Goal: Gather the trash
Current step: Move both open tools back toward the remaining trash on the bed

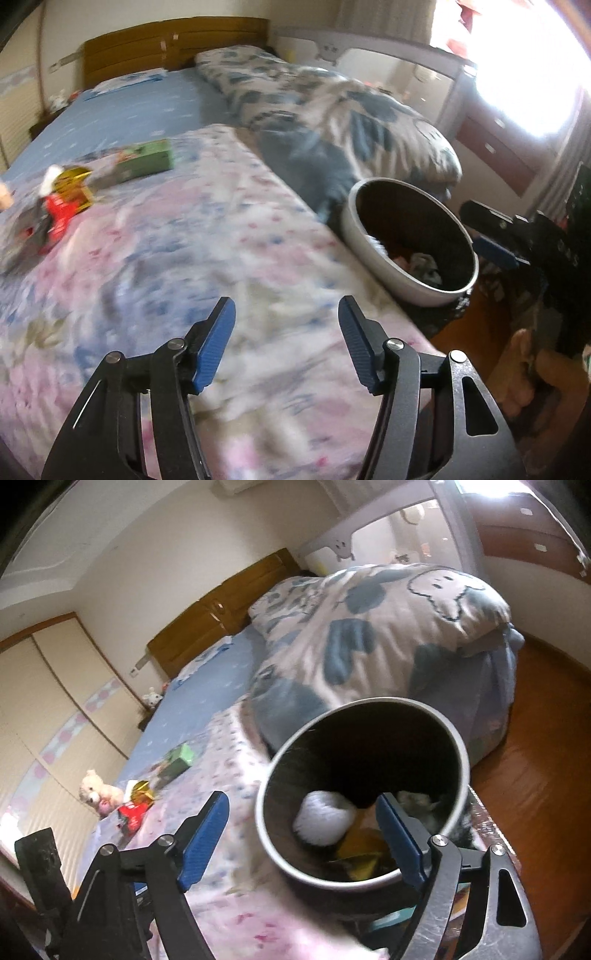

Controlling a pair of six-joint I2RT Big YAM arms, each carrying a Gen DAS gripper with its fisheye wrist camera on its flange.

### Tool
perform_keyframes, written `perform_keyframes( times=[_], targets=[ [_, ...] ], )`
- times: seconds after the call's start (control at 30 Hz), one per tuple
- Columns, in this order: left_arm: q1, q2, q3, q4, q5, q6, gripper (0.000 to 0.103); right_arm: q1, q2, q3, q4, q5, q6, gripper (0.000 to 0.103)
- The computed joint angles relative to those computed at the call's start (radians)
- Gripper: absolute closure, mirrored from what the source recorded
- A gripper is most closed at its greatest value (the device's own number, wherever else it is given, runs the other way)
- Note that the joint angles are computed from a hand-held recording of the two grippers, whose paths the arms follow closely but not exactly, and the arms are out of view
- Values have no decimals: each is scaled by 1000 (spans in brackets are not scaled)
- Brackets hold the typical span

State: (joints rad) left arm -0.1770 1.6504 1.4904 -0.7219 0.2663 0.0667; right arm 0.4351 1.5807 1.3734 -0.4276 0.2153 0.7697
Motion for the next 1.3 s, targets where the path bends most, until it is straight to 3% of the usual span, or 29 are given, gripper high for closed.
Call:
perform_keyframes(
  times=[0.73, 1.3],
  targets=[
    [225, -33, -83, 57, -43, -70, 38, 144, 236, 276, -88, -92, -68, 13],
    [298, 26, -30, 45, -82, -81, 37, 171, 391, 485, -161, -148, -107, 13]
  ],
)
